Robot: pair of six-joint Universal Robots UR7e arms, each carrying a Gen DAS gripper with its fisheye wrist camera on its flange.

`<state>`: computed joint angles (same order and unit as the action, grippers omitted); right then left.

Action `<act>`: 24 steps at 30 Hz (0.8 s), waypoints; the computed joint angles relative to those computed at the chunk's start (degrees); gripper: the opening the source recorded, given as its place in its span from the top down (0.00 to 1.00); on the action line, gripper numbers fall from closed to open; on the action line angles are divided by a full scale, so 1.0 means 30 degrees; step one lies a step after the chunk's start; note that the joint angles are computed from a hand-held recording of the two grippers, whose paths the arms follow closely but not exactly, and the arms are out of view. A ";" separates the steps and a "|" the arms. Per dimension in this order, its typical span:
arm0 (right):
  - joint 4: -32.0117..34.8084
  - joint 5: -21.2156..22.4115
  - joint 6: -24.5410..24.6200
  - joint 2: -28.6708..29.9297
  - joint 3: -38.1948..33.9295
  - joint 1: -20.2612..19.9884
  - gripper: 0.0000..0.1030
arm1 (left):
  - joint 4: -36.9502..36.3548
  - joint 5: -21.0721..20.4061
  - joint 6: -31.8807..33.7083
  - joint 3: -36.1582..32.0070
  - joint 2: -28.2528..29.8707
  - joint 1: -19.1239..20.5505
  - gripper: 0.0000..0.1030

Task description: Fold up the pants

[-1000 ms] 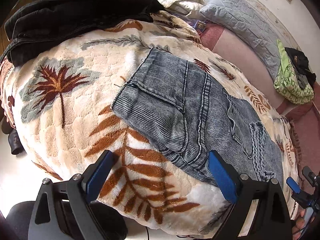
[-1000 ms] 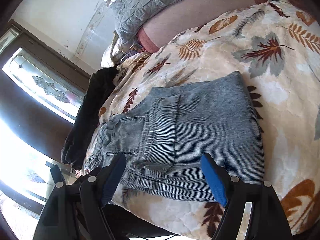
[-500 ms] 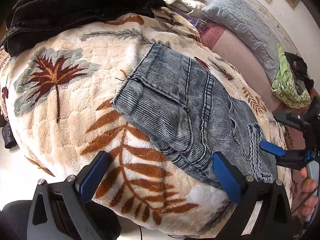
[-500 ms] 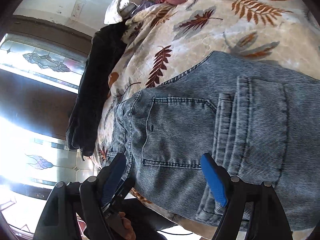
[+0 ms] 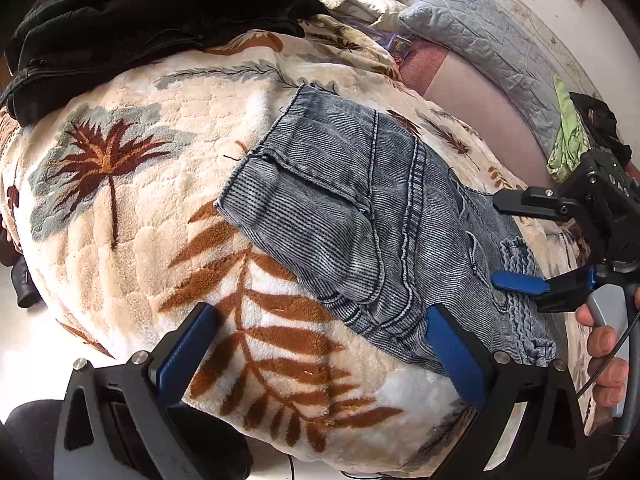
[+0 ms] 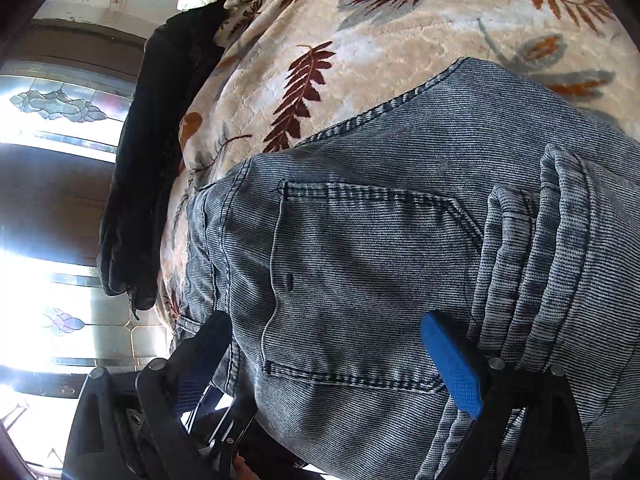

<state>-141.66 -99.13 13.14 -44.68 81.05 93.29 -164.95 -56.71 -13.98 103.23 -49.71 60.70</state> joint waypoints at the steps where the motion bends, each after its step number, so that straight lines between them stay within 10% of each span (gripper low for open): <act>1: -0.0283 0.0147 -0.0140 -0.0092 0.0065 0.0041 0.06 | -0.0022 -0.0068 0.0027 -0.0006 -0.0002 0.0021 0.00; 12: -0.0933 -0.0276 -0.0324 0.0228 -0.1653 -0.0032 0.06 | -0.3318 -0.0018 0.0863 0.1030 -0.0565 -0.0197 0.00; 19: 0.1852 -0.6121 -0.3414 0.1337 -0.5633 0.0356 0.07 | -0.7714 -0.1821 0.3649 0.0928 -0.0088 -0.0698 0.00; 24: 0.4940 -0.6893 -0.4485 0.2739 -0.8451 -0.0230 0.41 | -0.4560 -0.2144 0.4949 -0.2093 0.1298 -0.1238 0.00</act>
<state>-126.84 -119.81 -0.32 -36.46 55.70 92.60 -178.63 -63.14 0.86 96.95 -45.82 56.99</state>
